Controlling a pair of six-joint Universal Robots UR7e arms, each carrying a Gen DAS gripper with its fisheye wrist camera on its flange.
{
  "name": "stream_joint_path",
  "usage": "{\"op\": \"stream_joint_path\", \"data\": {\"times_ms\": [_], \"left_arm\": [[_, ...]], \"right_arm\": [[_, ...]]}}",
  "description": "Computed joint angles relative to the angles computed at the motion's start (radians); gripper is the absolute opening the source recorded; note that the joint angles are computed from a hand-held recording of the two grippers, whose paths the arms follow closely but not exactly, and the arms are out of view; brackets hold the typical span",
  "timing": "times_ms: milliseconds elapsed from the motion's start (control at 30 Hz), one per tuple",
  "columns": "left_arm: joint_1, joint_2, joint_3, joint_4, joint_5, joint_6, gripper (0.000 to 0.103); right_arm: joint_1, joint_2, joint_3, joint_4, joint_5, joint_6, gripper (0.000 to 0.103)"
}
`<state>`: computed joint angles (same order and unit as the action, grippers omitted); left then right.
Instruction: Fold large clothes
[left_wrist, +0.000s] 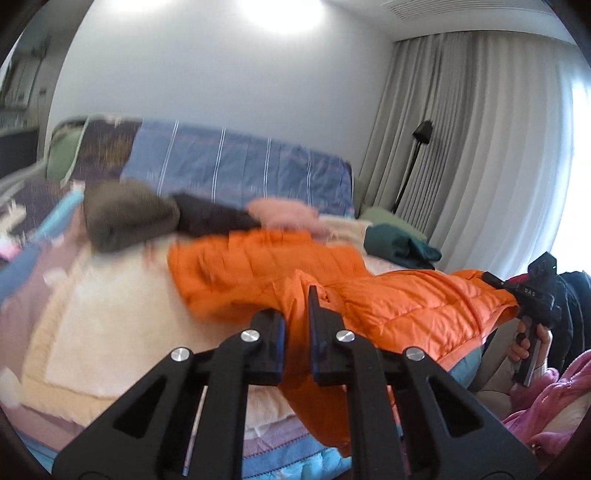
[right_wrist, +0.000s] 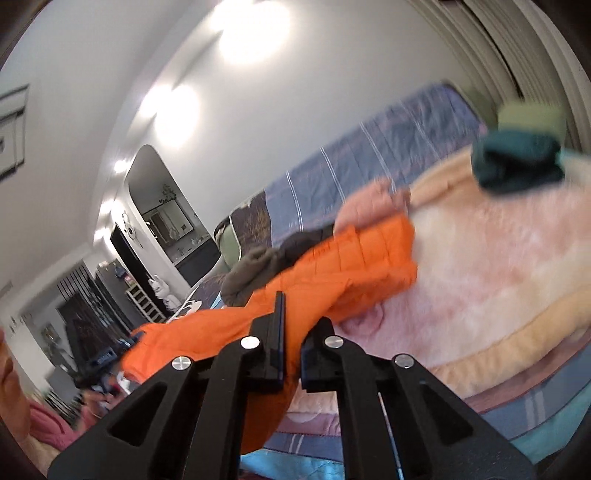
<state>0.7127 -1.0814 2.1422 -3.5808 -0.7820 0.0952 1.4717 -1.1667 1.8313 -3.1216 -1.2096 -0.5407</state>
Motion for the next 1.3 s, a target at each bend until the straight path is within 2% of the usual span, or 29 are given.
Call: {"op": "stream_joint_path", "data": {"times_ms": [100, 233, 333, 600, 833, 1133, 1267, 1300], "left_arm": [[-0.014, 0.015, -0.010, -0.029, 0.021, 0.050, 0.013], [0.013, 0.028, -0.037, 0.024, 0.044, 0.011, 0.014], [0.041, 0.040, -0.063, 0.030, 0.029, 0.001, 0.014], [0.105, 0.110, -0.179, 0.012, 0.006, 0.062, 0.014], [0.165, 0.194, -0.309, 0.019, -0.020, 0.110, 0.016], [0.248, 0.264, -0.462, 0.123, -0.015, 0.086, 0.018], [0.294, 0.303, -0.541, 0.164, -0.038, 0.087, 0.020], [0.306, 0.317, -0.561, 0.172, -0.038, 0.087, 0.021]], "right_arm": [[0.013, 0.019, -0.004, -0.068, -0.048, -0.010, 0.006], [0.015, 0.068, -0.050, -0.063, -0.081, 0.020, 0.006], [0.025, 0.104, -0.080, -0.086, -0.109, 0.004, 0.006], [0.045, 0.208, -0.197, -0.110, -0.159, -0.014, 0.008], [0.059, 0.318, -0.365, -0.030, -0.211, -0.008, 0.010], [0.077, 0.477, -0.620, 0.092, -0.272, -0.018, 0.010], [0.085, 0.560, -0.734, 0.116, -0.337, -0.027, 0.011], [0.088, 0.594, -0.775, 0.117, -0.375, -0.038, 0.012]]}}
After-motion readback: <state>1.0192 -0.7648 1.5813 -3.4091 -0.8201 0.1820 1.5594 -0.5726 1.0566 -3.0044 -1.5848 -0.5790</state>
